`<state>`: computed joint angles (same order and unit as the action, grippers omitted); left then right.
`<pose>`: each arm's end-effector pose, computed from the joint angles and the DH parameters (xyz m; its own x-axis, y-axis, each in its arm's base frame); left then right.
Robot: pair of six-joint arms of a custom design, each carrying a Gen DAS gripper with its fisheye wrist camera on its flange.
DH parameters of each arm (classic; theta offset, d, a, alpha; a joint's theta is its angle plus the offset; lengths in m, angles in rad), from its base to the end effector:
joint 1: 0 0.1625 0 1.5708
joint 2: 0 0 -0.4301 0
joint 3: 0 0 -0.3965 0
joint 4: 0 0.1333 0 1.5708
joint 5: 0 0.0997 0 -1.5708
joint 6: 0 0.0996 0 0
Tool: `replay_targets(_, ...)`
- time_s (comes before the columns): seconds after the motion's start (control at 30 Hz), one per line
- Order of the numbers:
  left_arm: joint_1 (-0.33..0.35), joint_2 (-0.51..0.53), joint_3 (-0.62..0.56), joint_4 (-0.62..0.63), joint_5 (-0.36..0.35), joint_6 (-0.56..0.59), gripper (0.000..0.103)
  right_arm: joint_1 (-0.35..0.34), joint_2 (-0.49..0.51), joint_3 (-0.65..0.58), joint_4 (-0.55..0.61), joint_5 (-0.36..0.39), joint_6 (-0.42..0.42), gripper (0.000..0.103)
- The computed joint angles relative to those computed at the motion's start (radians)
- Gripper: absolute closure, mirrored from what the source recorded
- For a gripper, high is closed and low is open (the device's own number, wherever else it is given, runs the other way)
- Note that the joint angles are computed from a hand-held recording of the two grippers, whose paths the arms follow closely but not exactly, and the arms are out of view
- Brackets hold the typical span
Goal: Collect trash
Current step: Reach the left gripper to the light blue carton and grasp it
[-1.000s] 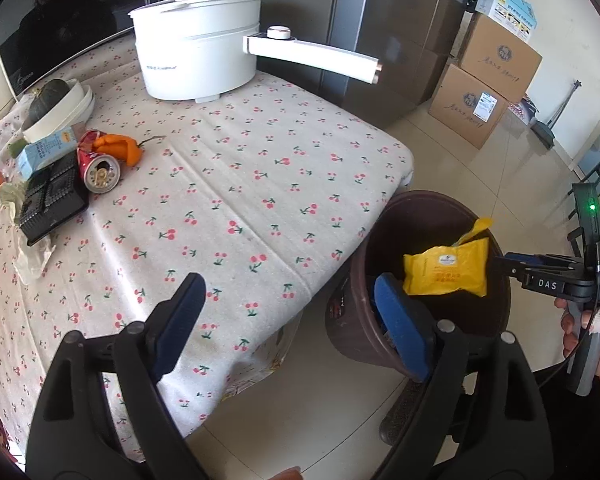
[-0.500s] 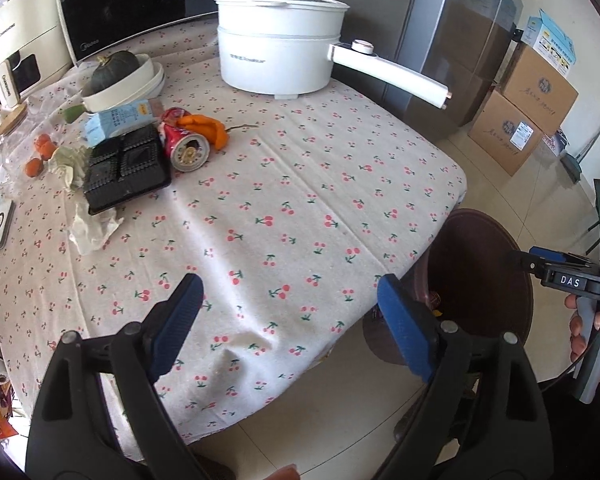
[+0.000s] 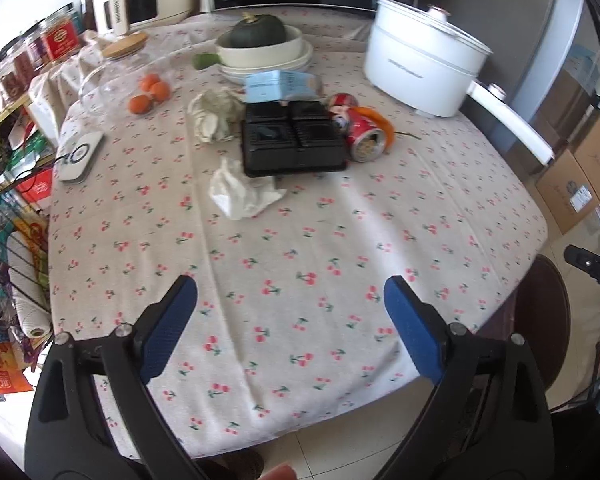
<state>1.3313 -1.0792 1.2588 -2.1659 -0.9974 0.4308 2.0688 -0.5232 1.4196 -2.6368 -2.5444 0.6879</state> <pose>0.0116 -0.7421 0.4345 -0.6981 0.3589 -0.6195 0.5597 0.8132 -0.1595 0.3924 -0.6151 0.0293 -0.7321 0.4370 0.5225 -0.0077 0.7617 -0.6479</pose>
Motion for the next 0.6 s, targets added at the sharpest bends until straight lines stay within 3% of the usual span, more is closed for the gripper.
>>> replay_targets(0.27,0.051,0.09,-0.214,0.163,-0.006,-0.12,0.008,0.016,0.18,-0.305,0.069,0.033,-0.182,0.017)
replay_targets(0.47,0.073,0.19,-0.369,0.232,0.0,-0.138,0.008,0.005,0.258,-0.463,0.148,0.037,-0.231,0.016)
replay_targets(0.6,0.075,0.255,-0.461,0.274,-0.045,-0.173,0.008,-0.021,0.288,-0.536,0.19,0.054,-0.221,0.016)
